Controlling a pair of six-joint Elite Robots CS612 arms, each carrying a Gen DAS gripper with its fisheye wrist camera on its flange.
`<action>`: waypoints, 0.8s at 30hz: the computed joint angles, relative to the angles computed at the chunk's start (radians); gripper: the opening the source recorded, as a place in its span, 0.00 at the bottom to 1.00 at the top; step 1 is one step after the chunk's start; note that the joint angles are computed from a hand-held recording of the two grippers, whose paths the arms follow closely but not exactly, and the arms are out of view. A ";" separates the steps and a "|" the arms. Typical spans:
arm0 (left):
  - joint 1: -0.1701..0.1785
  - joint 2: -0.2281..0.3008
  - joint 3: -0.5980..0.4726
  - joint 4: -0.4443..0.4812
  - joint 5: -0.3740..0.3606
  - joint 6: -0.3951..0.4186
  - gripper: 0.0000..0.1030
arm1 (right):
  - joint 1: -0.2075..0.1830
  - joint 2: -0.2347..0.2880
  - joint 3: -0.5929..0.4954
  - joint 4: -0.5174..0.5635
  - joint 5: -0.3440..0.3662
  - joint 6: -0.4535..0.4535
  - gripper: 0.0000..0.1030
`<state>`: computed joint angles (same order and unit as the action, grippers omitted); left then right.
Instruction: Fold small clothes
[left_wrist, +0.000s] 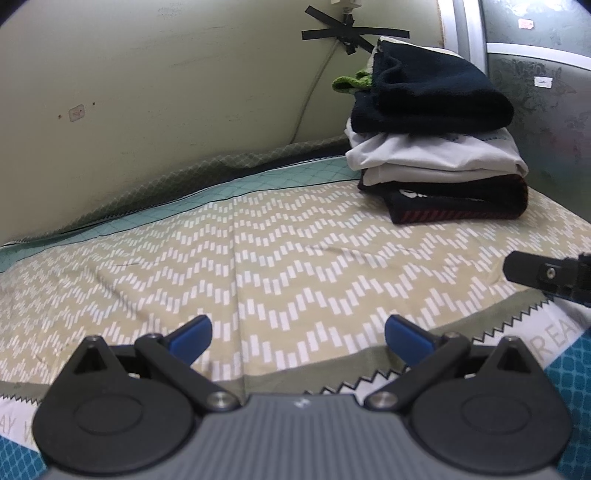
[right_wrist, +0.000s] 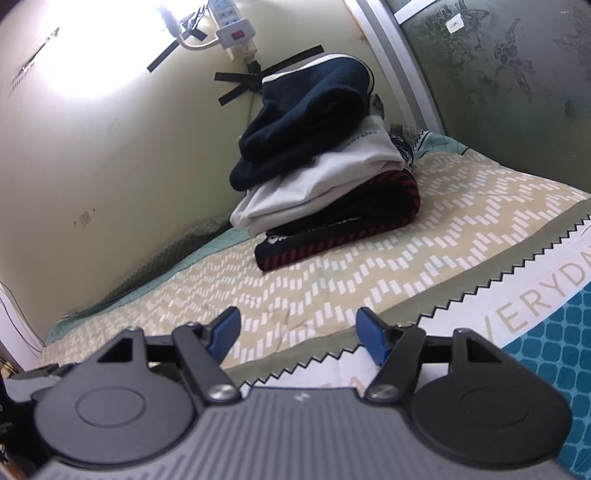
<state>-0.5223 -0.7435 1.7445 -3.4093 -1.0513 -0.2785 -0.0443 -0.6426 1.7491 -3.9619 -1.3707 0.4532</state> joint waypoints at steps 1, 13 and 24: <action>0.001 -0.001 0.000 0.003 -0.006 -0.002 1.00 | 0.000 0.000 0.000 0.000 0.000 0.000 0.60; 0.002 -0.007 -0.009 0.072 -0.007 -0.029 1.00 | 0.000 0.000 -0.002 0.004 0.002 -0.005 0.60; 0.010 -0.009 -0.006 0.067 -0.036 -0.052 1.00 | 0.001 0.002 -0.004 -0.001 -0.003 -0.011 0.60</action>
